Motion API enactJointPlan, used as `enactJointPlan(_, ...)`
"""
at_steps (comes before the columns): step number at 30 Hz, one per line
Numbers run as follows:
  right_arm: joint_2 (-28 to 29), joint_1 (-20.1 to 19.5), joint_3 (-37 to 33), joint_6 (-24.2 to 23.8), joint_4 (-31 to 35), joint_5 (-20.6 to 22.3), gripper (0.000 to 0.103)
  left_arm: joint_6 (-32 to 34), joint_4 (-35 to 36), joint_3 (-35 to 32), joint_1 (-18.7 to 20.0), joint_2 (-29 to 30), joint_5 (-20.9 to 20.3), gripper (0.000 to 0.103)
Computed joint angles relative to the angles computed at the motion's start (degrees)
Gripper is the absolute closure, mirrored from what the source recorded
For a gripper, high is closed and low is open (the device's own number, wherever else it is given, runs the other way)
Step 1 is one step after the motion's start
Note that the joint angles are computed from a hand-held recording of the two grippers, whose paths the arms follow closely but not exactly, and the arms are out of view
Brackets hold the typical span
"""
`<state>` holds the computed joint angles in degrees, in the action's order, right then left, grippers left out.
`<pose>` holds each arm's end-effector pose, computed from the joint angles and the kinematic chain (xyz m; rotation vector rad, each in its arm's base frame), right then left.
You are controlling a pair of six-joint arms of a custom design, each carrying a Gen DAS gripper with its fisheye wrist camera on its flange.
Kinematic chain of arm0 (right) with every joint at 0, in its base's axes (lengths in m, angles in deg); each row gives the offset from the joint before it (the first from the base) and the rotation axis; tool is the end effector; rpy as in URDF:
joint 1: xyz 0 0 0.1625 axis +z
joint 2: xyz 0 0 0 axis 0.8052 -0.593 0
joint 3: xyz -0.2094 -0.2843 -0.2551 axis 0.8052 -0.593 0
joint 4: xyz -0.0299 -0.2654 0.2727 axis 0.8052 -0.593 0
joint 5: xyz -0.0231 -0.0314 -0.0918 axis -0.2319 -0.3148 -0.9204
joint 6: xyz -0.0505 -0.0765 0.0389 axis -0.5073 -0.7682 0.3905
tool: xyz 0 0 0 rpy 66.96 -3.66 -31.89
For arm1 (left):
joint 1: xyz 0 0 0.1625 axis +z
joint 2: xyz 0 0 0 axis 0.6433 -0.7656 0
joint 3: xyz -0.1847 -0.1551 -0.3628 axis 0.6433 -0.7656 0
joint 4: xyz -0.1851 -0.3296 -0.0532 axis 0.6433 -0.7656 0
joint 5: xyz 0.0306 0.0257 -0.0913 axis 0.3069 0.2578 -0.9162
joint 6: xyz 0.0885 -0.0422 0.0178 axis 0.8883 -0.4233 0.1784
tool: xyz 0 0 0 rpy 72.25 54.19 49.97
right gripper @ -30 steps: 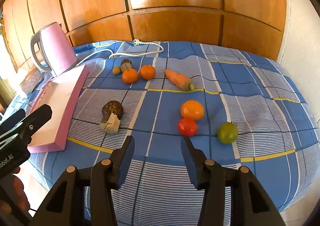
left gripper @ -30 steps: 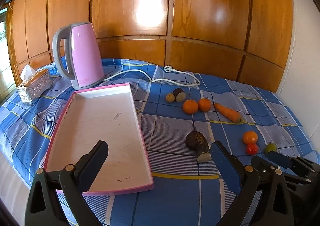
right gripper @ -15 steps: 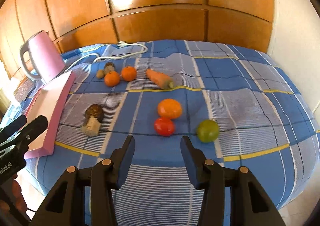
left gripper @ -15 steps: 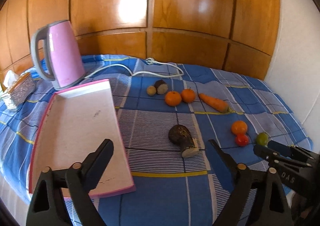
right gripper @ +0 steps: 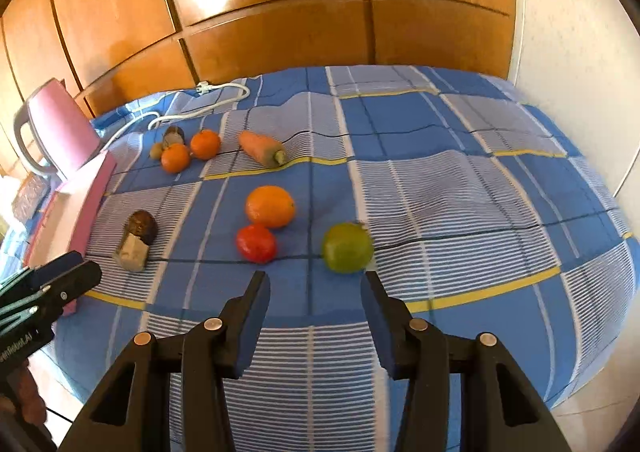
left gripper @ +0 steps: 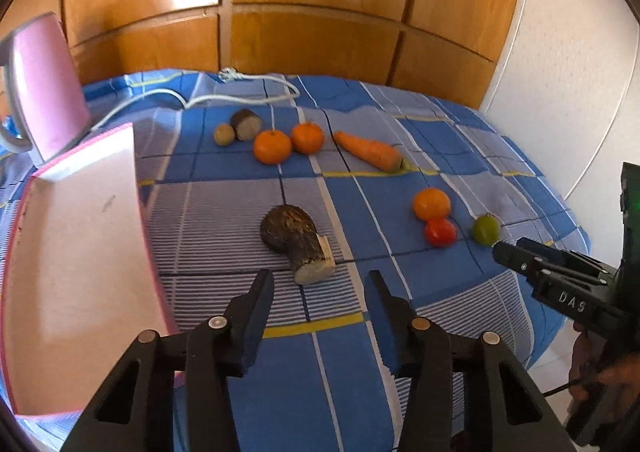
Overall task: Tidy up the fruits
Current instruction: 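Grasp the cut brown piece with the left tool while the right tool grasps the green tomato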
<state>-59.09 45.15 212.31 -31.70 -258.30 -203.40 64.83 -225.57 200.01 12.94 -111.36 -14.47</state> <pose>0.1572 -0.4312 -0.0222 0.5672 -2.4371 0.7613 -0.0277 -0.3830 0.1438 0.2944 2.3643 -0.8948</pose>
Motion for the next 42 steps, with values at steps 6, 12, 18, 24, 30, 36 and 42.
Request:
enactJointPlan(6, -1.0, -2.1, -0.6, 2.3, 1.6, 0.9, 0.055, -0.2, 3.8, -2.3, 2.7, -0.2, -1.7, 0.055)
enactJointPlan(12, 0.0, -2.1, -3.8, 1.3, 3.9, -0.6, 0.055, 0.7, 4.6, -2.9, 3.5, -0.2, -2.2, 0.055)
enactJointPlan(18, 0.5, -2.3, -5.6, 0.3, 5.1, -0.3, 0.057, 2.3, 5.3, -4.7, 5.0, 0.1, -3.3, 0.055)
enactJointPlan(24, 0.8, -2.6, -6.2, -0.2, 6.0, 0.1, 0.069, 3.1, 6.6, -6.9, 6.2, 1.1, -3.7, 0.056)
enactJointPlan(30, 0.3, -2.9, -6.0, -0.1, 6.6, 0.9, 0.069, 2.7, 6.7, -8.5, 8.0, 2.0, -4.6, 0.071)
enactJointPlan(36, -0.6, -3.1, -4.6, 1.0, 7.4, 2.2, 0.069, 2.2, 3.8, -6.7, 7.0, 2.8, -4.8, 0.071)
enactJointPlan(42, -0.4, -2.5, -3.0, 0.3, 7.6, 2.9, 0.069, 2.1, 1.6, -4.9, 4.9, 4.7, -3.8, 0.071)
